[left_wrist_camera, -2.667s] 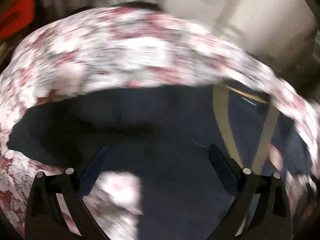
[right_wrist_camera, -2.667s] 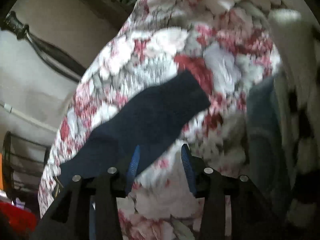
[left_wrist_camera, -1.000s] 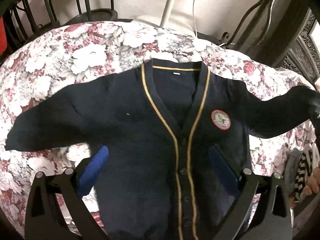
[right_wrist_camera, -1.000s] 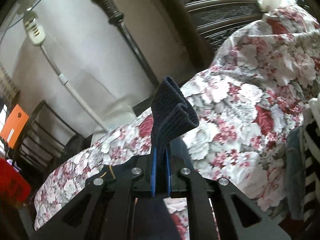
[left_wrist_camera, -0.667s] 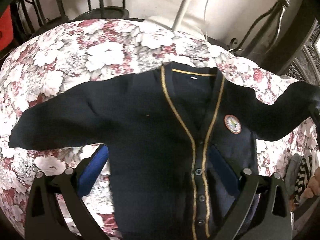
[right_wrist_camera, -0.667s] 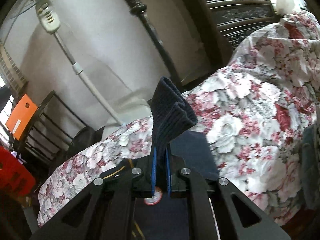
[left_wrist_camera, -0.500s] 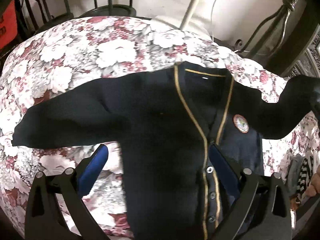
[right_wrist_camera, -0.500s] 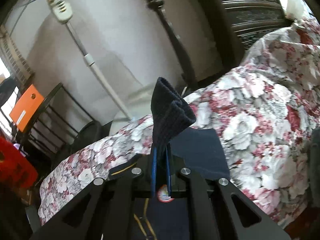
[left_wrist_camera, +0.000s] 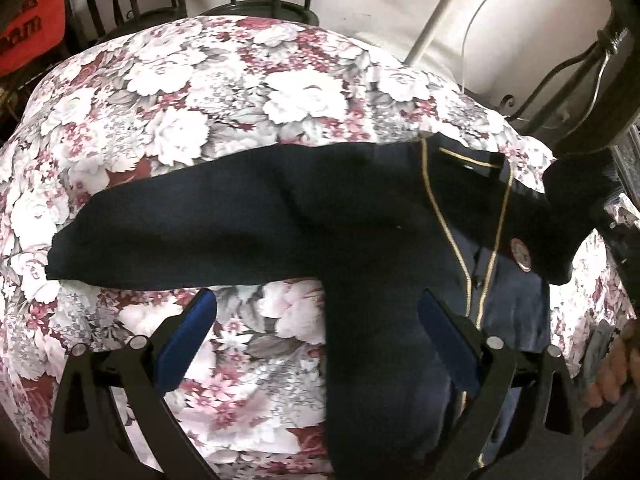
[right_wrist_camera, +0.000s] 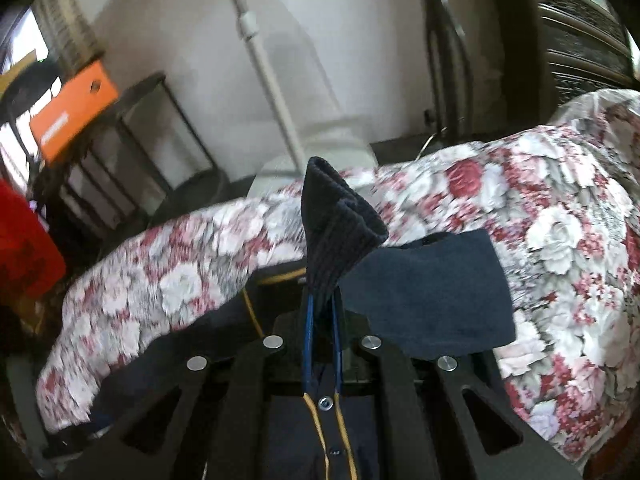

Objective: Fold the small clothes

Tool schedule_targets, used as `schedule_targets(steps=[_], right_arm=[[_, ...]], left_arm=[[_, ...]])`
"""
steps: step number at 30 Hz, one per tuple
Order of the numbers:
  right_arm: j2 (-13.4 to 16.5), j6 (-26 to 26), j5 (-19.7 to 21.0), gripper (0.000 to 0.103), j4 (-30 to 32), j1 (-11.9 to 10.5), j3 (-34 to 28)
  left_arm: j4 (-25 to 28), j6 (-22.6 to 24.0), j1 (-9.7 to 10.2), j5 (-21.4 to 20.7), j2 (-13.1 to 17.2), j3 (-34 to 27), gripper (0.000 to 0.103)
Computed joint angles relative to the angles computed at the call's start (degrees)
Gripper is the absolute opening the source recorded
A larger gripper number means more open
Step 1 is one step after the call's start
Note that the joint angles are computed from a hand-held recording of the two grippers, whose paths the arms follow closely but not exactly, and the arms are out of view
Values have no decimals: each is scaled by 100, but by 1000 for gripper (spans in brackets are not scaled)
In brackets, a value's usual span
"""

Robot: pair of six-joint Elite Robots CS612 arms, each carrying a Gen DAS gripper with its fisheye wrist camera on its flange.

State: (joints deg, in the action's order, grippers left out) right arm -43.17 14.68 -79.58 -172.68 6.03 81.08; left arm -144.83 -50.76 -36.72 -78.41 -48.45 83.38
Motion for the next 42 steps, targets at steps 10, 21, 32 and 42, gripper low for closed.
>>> schedule_targets(steps=[10, 21, 32, 42], right_arm=[[365, -794, -191, 9, 712, 266, -295], [308, -1644, 1022, 28, 1242, 90, -141], [217, -163, 1164, 19, 349, -693, 194], [478, 391, 1116, 9, -30, -833, -75]], left_arm=[[97, -129, 93, -127, 82, -11, 98], [348, -456, 146, -673, 505, -629, 98], [543, -53, 41, -1337, 1355, -1854, 97], [-284, 129, 30, -980, 1345, -1689, 6]])
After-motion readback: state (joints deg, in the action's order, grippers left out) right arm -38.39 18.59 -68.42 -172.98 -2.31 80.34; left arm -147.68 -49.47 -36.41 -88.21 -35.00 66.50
